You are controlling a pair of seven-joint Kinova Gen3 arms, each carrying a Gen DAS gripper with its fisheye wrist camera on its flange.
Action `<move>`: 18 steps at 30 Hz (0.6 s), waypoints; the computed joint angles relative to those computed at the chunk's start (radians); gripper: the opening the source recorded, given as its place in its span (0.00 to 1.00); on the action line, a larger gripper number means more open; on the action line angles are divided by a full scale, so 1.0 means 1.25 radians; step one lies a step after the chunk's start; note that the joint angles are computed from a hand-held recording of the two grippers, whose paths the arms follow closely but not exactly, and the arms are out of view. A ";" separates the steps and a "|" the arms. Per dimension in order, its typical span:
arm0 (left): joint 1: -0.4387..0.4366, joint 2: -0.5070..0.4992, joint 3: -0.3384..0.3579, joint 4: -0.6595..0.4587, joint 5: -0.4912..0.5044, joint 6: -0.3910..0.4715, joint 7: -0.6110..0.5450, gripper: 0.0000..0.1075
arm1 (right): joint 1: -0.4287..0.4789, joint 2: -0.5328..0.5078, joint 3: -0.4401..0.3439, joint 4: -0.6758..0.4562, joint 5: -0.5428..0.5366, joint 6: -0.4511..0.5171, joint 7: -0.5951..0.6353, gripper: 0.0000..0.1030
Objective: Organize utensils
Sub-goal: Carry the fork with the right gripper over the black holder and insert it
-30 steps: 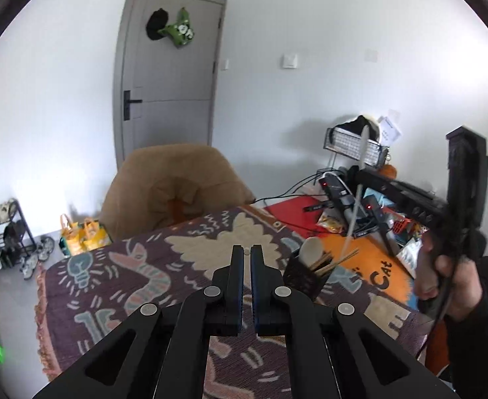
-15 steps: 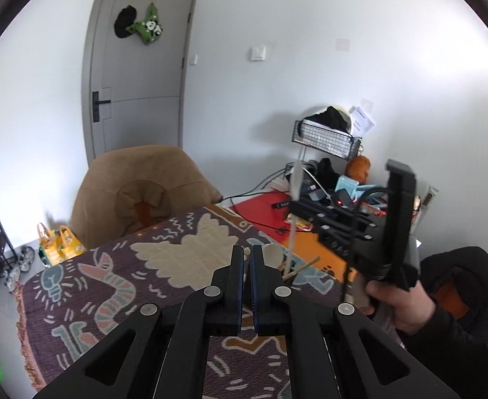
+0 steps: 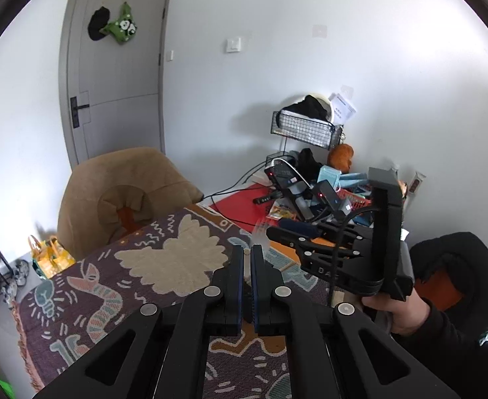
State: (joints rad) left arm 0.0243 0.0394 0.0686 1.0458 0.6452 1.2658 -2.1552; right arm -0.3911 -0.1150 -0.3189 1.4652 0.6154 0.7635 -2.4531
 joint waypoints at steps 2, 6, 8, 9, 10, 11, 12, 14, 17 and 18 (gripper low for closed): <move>0.004 0.006 0.003 -0.016 -0.010 0.009 0.007 0.03 | 0.002 -0.012 0.004 0.007 -0.012 -0.008 0.004 0.38; 0.015 0.025 0.015 -0.060 -0.044 0.037 0.029 0.03 | 0.024 -0.039 -0.009 0.029 -0.014 -0.008 -0.032 0.38; 0.019 0.035 0.021 -0.085 -0.054 0.056 0.033 0.03 | 0.043 -0.062 -0.008 0.057 -0.033 -0.026 -0.057 0.38; 0.020 0.039 0.024 -0.094 -0.058 0.063 0.035 0.03 | 0.057 -0.071 -0.016 0.069 -0.034 -0.024 -0.074 0.38; 0.028 0.051 0.030 -0.117 -0.075 0.077 0.045 0.03 | 0.070 -0.079 -0.025 0.077 -0.034 -0.017 -0.089 0.39; 0.036 0.061 0.036 -0.136 -0.094 0.087 0.055 0.03 | 0.080 -0.085 -0.029 0.085 -0.039 -0.016 -0.095 0.39; 0.044 0.070 0.040 -0.151 -0.110 0.095 0.064 0.03 | 0.089 -0.094 -0.031 0.097 -0.047 -0.016 -0.102 0.39; 0.071 0.099 0.051 -0.204 -0.164 0.125 0.095 0.03 | 0.105 -0.110 -0.031 0.116 -0.068 -0.018 -0.106 0.39; 0.092 0.138 0.064 -0.274 -0.199 0.177 0.120 0.03 | 0.134 -0.135 -0.034 0.147 -0.095 -0.024 -0.109 0.39; 0.100 0.148 0.066 -0.293 -0.212 0.188 0.128 0.03 | 0.144 -0.139 -0.037 0.152 -0.102 -0.024 -0.109 0.39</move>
